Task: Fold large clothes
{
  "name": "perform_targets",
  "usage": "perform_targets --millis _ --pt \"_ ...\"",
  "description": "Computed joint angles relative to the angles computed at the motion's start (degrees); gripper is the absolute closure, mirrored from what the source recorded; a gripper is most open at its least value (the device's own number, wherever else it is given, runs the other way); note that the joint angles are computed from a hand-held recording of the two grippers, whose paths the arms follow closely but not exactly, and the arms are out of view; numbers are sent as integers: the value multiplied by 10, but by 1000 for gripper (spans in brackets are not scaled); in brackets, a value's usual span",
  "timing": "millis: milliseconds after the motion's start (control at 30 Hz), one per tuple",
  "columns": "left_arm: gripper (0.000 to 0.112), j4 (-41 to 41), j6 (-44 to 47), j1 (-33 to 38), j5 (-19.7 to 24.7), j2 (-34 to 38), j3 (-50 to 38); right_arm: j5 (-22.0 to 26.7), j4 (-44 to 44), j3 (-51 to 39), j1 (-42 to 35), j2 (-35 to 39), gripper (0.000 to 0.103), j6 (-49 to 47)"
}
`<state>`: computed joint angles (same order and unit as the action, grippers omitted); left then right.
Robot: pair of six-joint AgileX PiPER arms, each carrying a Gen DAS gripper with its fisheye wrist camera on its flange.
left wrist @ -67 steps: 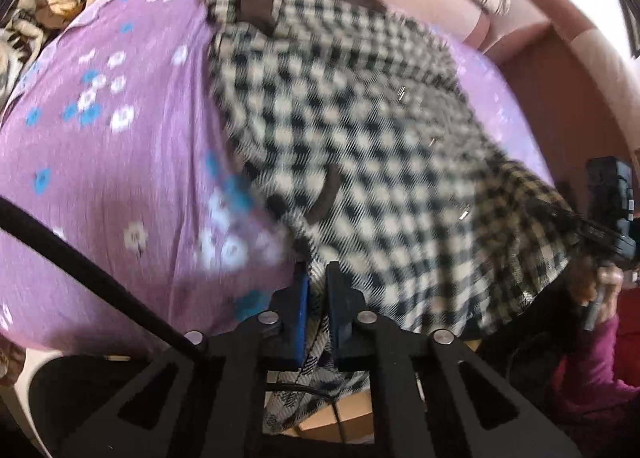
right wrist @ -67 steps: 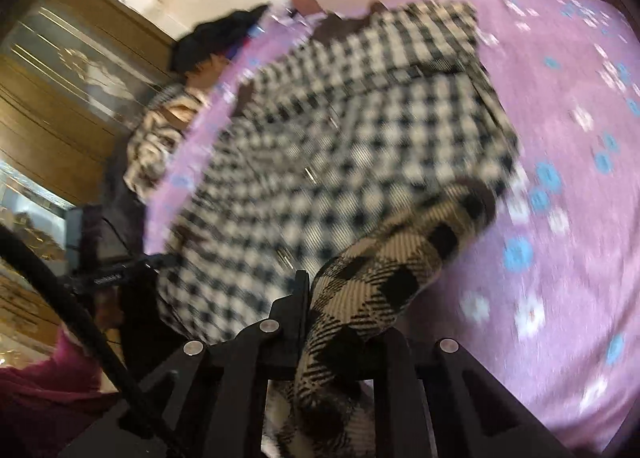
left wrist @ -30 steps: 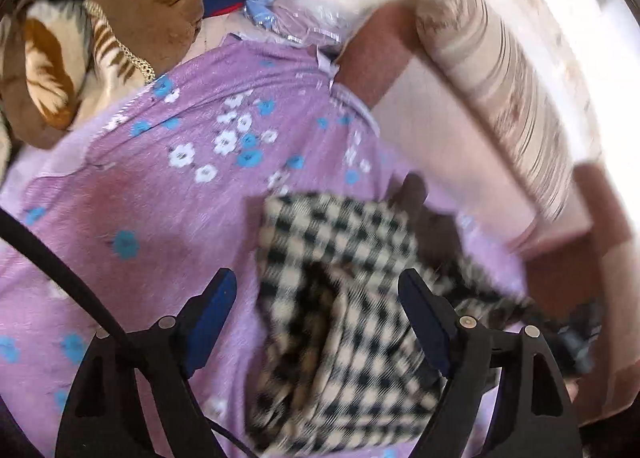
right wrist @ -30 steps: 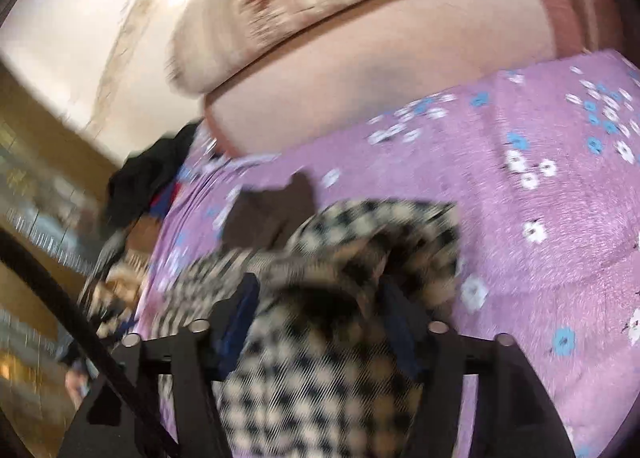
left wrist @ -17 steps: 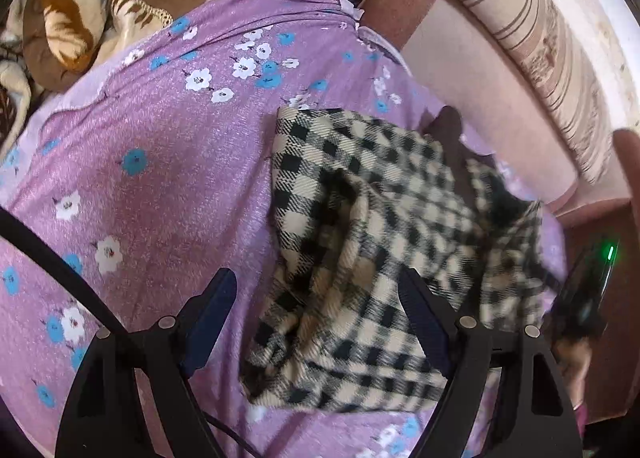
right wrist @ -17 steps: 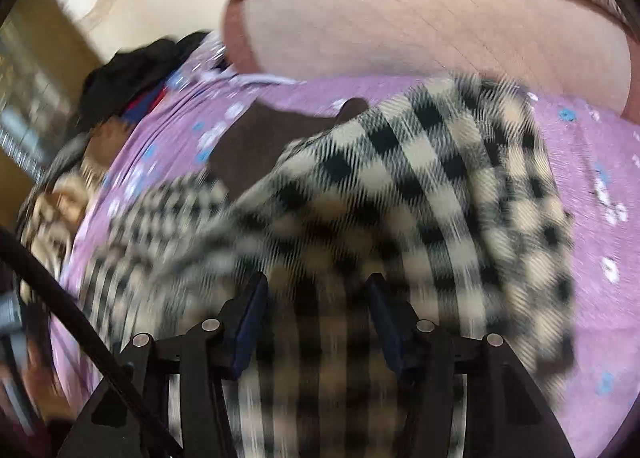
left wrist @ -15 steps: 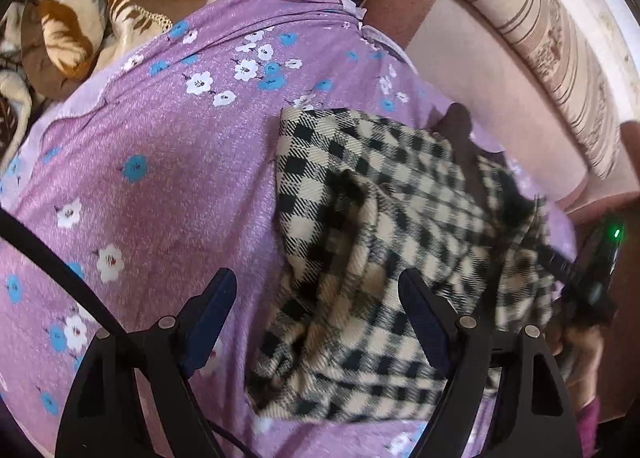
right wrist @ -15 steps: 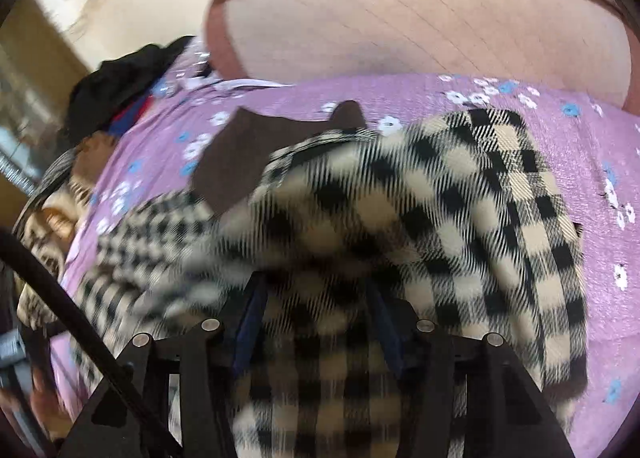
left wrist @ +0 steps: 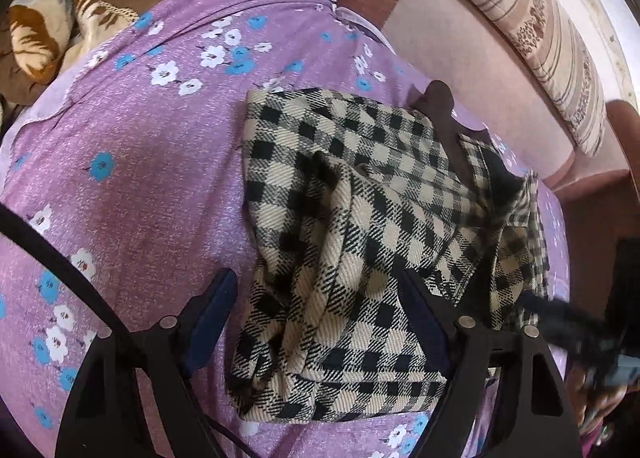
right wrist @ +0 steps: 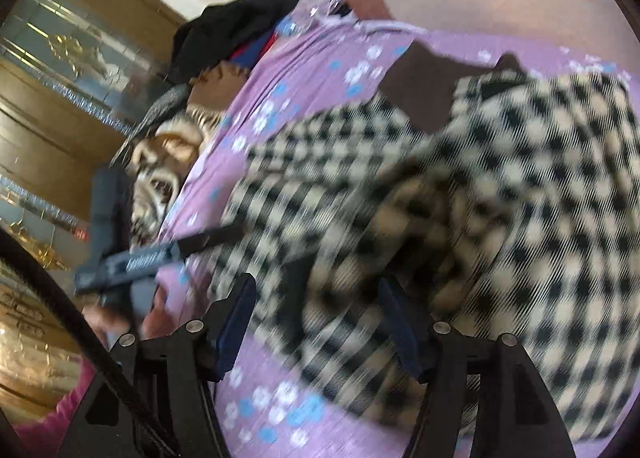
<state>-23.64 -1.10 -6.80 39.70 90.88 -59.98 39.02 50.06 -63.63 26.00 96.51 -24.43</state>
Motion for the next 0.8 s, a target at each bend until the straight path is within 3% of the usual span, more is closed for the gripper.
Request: perform_targets --millis 67,133,200,267,333,400,467,567,667,733,800 --pt "51 -10 10 1 7 13 -10 1 32 28 8 -15 34 -37" --pt "54 -20 14 1 6 24 -17 -11 36 34 19 -6 34 -34" --pt "54 -25 11 2 -2 28 -18 -10 39 13 28 34 45 -31" --pt "55 -28 7 3 -10 25 -16 -4 43 -17 34 79 76 -25" --pt "57 -19 -1 6 -20 13 -11 -18 80 -12 27 78 85 -65" --pt "57 16 -36 4 -43 -10 -6 -13 176 -15 3 74 88 -150" --pt "57 26 -55 7 -63 -31 0 -24 211 -46 -12 82 90 -170" --pt "53 -36 -12 19 -102 -62 21 -52 169 -128 -19 126 91 -103" --pt "51 -33 -9 7 -115 -60 19 -68 136 -217 -22 196 91 -33" --pt "44 -39 1 6 -112 -42 9 -75 155 -260 -29 243 91 -30" --pt "42 -19 -18 2 -118 -17 1 -88 108 -311 -22 292 90 25"
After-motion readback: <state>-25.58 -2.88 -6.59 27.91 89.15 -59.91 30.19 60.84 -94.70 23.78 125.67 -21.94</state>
